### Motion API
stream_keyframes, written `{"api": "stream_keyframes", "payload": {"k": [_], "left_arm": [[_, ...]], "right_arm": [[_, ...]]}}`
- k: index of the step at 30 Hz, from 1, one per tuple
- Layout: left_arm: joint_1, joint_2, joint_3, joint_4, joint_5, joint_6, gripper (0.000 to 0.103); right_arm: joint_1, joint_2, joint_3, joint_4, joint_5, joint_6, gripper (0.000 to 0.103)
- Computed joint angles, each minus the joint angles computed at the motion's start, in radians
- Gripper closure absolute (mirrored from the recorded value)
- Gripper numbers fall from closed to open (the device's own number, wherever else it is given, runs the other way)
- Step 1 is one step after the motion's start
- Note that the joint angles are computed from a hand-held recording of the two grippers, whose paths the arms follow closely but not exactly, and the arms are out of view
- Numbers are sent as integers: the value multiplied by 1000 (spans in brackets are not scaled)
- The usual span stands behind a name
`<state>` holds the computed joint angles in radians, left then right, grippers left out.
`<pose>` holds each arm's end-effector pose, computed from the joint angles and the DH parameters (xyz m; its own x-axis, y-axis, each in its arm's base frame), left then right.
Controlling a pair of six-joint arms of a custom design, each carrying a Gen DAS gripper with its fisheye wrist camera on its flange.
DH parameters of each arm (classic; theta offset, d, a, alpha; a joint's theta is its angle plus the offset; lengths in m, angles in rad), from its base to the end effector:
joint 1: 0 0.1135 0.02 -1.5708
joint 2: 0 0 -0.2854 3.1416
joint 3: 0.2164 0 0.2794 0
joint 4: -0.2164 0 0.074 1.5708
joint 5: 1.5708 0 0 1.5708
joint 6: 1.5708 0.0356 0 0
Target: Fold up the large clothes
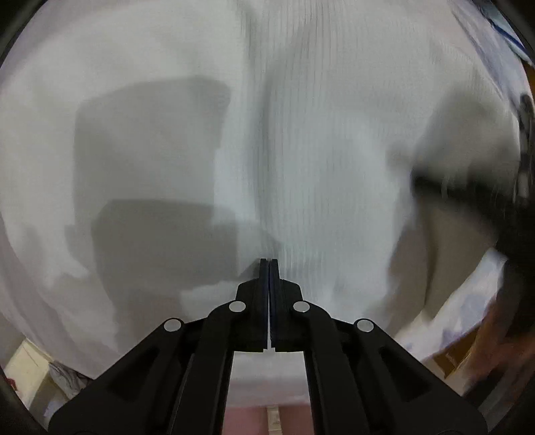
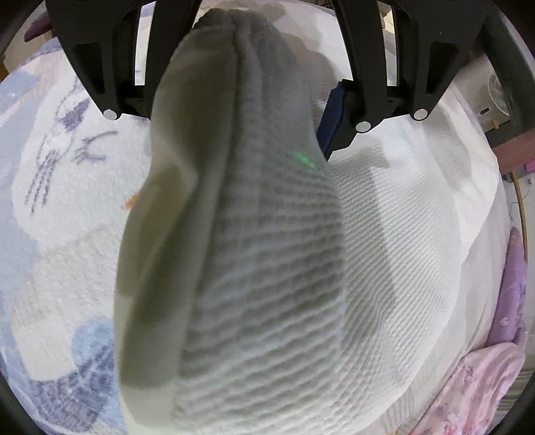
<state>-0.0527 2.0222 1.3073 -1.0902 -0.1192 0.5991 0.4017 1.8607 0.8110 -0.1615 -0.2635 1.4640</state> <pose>0.3642 -0.0150 0.1304 -0.7571 0.6006 0.2569 0.6137 0.7887 -0.0354 0.2979 0.1366 0.0788 -0.5510 0.8089 0.2049 0.8074 0.4548 0.3759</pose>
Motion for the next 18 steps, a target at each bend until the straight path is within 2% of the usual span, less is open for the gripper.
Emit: {"api": "stream_keyframes", "payload": {"k": [1,2,6,8,10,15,18], "left_arm": [[27,-12,-72,64,-11,28,103],[60,-45,-146,150,26,69,102],[101,-106,-194,182,76,106,102],[122,-121,-223,203,84,113,101],[145,-154,-257,232,97,131,101],[182,-256,-371,309,143,169,101],[226,-287,-405,314,172,199,101]], "right_arm": [[-3,-2,-16,30,-3,-6,48],[-5,-6,-35,65,-8,-21,48],[-6,-68,-111,120,-16,29,57],[3,-110,-116,114,-6,22,72],[23,-172,-126,106,23,22,77],[87,-281,-24,4,100,15,81],[120,-257,103,-95,116,-38,82]]}}
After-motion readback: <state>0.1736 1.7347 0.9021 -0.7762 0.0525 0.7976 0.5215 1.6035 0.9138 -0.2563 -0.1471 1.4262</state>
